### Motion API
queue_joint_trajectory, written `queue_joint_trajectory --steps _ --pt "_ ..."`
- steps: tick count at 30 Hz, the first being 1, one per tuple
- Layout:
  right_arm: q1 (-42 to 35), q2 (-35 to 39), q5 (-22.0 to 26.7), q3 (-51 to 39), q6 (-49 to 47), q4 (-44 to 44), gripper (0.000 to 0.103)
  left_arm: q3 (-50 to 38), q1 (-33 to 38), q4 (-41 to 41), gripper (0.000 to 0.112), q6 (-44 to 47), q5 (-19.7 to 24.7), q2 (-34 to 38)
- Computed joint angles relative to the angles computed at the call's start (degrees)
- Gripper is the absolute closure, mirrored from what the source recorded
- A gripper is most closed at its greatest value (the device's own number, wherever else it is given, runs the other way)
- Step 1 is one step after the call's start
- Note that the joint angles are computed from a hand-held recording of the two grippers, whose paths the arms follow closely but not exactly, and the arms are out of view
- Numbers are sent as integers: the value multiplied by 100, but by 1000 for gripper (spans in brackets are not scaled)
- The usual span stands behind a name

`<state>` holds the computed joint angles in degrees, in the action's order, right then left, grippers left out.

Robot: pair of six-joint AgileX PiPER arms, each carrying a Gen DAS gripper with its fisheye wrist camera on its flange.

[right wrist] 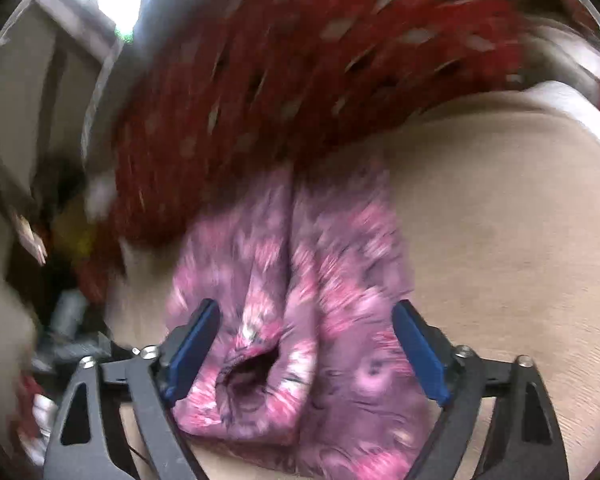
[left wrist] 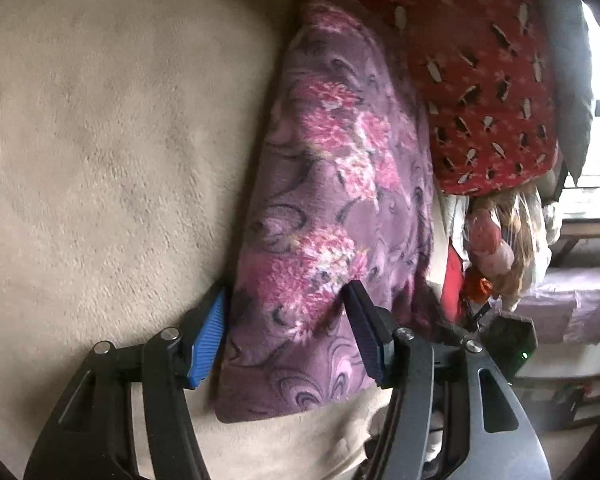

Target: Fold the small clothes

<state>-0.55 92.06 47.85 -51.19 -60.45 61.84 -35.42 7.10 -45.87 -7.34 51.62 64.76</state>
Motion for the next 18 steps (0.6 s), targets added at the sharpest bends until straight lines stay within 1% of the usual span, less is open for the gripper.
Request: queue_joint_trajectory --steps 1,2,3,4,5,6,7,8,9,10,11,12,13,15,16,17,18 --pt "331 5 -114 -34 -100 -286 85 -25 65 30 55 2 91 -32" --pt "434 -165 -230 55 -201 -343 91 -60 136 46 55 0 195 -113" --pt "317 -314 -125 136 -483 -171 91 -94 184 102 55 1 278 -248" --pt "14 -473 210 287 -981 230 92 -180 77 258 55 -158 257 -308" --pt "-464 -590 657 463 -1329 582 92 -229 -57 501 55 -349 212 -405" --pt "-864 -616 938 645 -1529 804 92 -252 -228 686 52 -503 107 -425" --pt "-1102 -595 991 826 -1675 905 92 -241 -364 810 50 -583 19 -380" --pt "-1247 -517 904 950 -1697 848 92 -241 -623 993 50 -813 -151 -204" --pt "-1277 -238 677 1003 -1509 562 92 -196 -708 977 50 -815 -234 -81" --pt "-1294 44 679 976 -1357 344 91 -198 -903 1082 50 -973 -382 14" --pt "-1432 217 897 977 -1435 355 91 -271 -1069 1321 50 -1199 -422 -14" --pt "-1528 160 998 962 -1376 311 92 -333 -1110 1407 50 -1237 -372 -67" --pt "-1533 12 1088 803 -1089 135 84 -401 -1110 1422 50 -1211 -338 -103" --pt "-1585 -154 1079 669 -1048 339 81 -550 -965 1387 50 -1178 -315 -195" --pt "-1610 -164 1102 549 -1044 587 75 -629 -877 1345 50 -1140 -322 -156" --pt "-1541 -102 1021 393 -946 793 64 -775 -806 1306 50 -1129 -320 -23" --pt "-1352 25 829 179 -717 877 58 -908 -756 1236 50 -1086 -330 146"
